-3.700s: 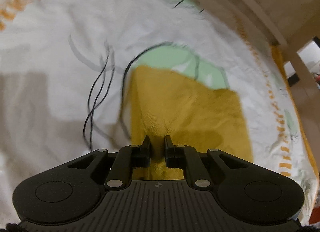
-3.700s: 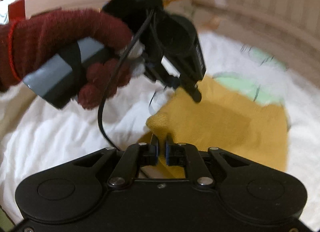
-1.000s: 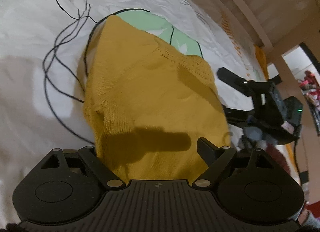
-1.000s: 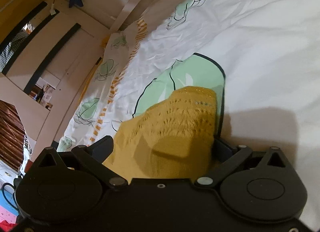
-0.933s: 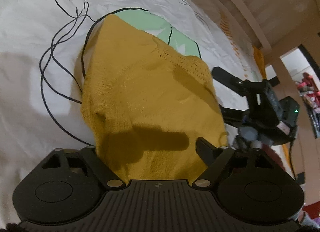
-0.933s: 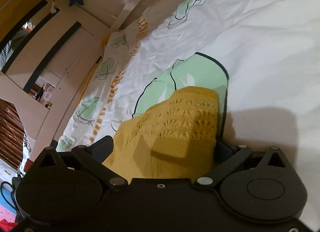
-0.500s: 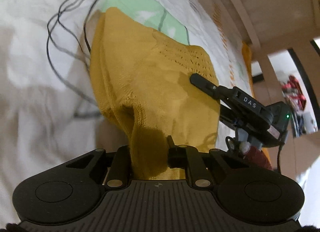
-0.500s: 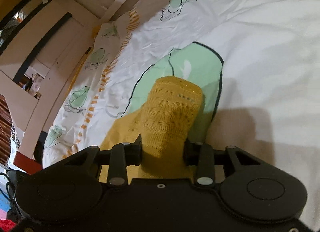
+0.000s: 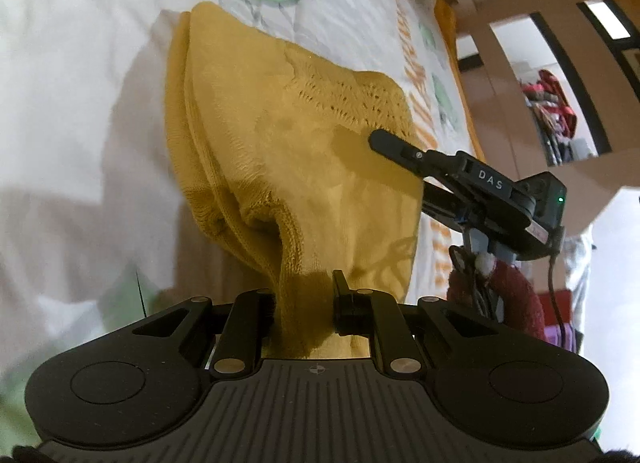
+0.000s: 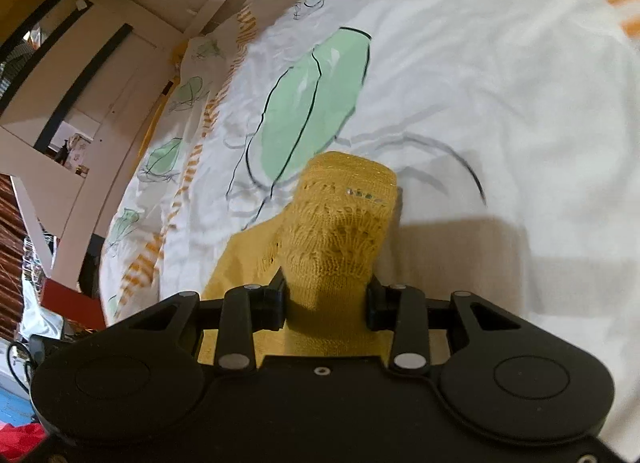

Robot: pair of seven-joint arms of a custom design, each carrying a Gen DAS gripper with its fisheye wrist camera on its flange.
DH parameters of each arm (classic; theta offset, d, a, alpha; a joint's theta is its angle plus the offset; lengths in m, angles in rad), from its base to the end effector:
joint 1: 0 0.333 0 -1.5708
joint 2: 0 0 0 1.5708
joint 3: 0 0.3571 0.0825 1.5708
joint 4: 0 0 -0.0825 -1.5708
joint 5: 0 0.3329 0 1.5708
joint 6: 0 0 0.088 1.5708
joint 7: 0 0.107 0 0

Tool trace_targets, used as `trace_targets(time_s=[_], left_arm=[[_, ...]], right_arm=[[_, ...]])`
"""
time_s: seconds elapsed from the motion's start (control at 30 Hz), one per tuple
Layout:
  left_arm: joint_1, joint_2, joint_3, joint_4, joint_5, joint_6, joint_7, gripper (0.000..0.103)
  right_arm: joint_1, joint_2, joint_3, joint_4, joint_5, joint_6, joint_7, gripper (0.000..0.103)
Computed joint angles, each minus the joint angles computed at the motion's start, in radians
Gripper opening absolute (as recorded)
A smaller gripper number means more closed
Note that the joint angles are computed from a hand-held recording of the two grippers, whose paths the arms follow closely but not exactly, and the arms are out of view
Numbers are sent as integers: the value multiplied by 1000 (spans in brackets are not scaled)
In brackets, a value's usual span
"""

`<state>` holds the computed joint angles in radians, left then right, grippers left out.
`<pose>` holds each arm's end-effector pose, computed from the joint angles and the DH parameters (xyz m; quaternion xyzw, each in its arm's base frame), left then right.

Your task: Fold small clothes

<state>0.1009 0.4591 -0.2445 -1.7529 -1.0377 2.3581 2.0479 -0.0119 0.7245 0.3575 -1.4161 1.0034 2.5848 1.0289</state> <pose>0.6490 -0.0814 0.4043 0.6832 -0.5934 0.3763 0.1988 0.7250 0.1635 0.3885 -0.6130 0.6345 0.1320 0.4519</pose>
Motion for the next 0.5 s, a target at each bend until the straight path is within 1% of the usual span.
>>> trace_targets(time_s=[0.03,0.07,0.13,0.17,0.2,0.23,0.27,0.33,0.4,0.47,0.5], left_arm=[[-2,-17,-1,-28,-6,11,7,15],[-14,-32,4,-51,2,40,7,15],[-47,-59,19,-92,42,120,-3,15],[-71,-69,28,-110,74,176,-11,16],[-89,-77,32,-126,101,222,-24,17],[-102,-90,35,-152,125,269,-29,21],[-123,-92,41,-162,163,318,-50,22],[-145,-91,48,-180,230,389,-87,25],[-143,-97,20,-206,238,453,-66,26],[-156,-106,16,-229,270,507,-84,27],[-168,-107,24,-231,303,521,-110,28]], right_arm=[[-12,-25,12,-45,25,17,-24,49],[-19,-49,19,-86,50,40,-53,49],[-5,-91,13,-151,83,116,-101,50],[11,-107,1,-177,84,166,-119,51],[38,-119,-22,-199,60,221,-115,53],[72,-127,-50,-217,15,278,-90,54],[104,-130,-79,-232,-39,329,-58,55],[137,-127,-105,-251,-114,395,-26,62],[150,-114,-111,-255,-163,434,-3,63],[156,-101,-103,-258,-196,483,9,66],[162,-98,-103,-264,-212,507,18,69]])
